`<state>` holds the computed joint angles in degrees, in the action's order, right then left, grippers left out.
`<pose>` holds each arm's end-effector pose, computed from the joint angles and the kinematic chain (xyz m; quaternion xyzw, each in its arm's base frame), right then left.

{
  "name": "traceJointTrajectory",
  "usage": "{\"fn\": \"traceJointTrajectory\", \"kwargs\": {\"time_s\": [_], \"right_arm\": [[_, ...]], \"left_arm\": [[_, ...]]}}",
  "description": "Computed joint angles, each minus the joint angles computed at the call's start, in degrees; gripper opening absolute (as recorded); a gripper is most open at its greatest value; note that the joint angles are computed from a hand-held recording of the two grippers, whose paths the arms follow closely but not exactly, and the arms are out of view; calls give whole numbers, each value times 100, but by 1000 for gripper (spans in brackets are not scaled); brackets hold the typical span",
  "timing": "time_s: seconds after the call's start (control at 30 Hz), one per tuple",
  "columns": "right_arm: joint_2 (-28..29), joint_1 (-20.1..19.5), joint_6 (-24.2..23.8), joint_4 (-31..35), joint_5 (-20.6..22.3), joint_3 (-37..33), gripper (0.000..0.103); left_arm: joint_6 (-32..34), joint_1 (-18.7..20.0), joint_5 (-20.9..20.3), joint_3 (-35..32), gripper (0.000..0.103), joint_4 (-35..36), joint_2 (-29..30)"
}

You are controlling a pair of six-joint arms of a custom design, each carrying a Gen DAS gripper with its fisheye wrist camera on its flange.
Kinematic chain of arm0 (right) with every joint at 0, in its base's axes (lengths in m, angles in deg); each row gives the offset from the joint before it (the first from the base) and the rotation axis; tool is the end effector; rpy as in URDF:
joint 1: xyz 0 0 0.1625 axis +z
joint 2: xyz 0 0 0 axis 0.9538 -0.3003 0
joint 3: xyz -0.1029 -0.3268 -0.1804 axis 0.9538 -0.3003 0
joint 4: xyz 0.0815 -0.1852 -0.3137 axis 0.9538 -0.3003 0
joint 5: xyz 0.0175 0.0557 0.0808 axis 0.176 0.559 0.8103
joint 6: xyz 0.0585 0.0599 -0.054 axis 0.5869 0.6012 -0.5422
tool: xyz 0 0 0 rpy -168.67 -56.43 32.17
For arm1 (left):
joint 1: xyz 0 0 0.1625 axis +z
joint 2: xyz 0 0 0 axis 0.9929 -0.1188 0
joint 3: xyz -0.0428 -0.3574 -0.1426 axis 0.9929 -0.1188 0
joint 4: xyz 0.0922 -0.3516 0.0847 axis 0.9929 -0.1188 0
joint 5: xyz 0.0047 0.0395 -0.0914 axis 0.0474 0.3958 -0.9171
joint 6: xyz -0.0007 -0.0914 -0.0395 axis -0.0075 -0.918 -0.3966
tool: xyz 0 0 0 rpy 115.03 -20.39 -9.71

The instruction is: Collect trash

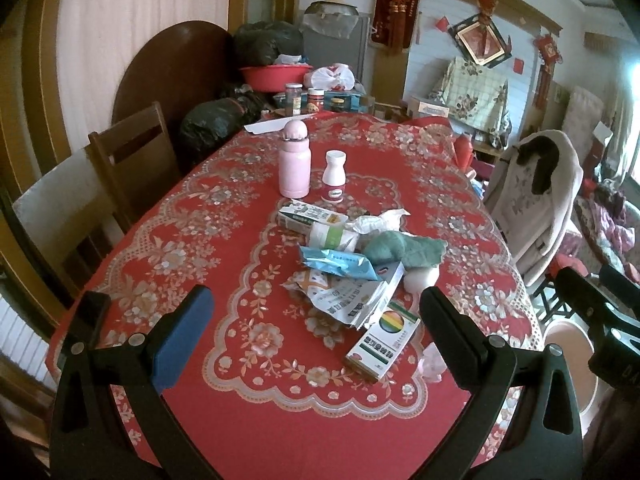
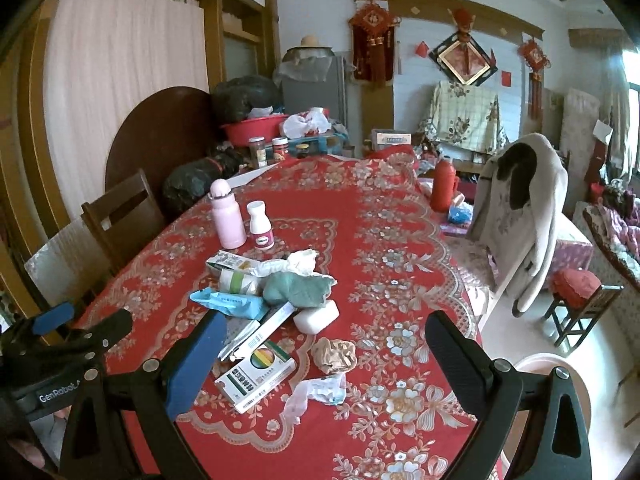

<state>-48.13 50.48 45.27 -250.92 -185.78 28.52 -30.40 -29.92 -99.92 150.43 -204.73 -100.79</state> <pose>0.4778 -0.5770 0.0412 0.3581 -0.8525 0.3239 0.2002 -0.0849 -0.4967 0.3859 -0.0404 0.7745 -0.4859 0.4030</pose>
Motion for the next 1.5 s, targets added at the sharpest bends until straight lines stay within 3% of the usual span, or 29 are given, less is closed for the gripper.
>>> {"fn": "traceJointTrajectory", "kwargs": {"time_s": [1.5], "right_arm": [[171,-54,166,345,-172,-298,99]], "left_arm": [[13,63,-87,-237,102,227,4]]}}
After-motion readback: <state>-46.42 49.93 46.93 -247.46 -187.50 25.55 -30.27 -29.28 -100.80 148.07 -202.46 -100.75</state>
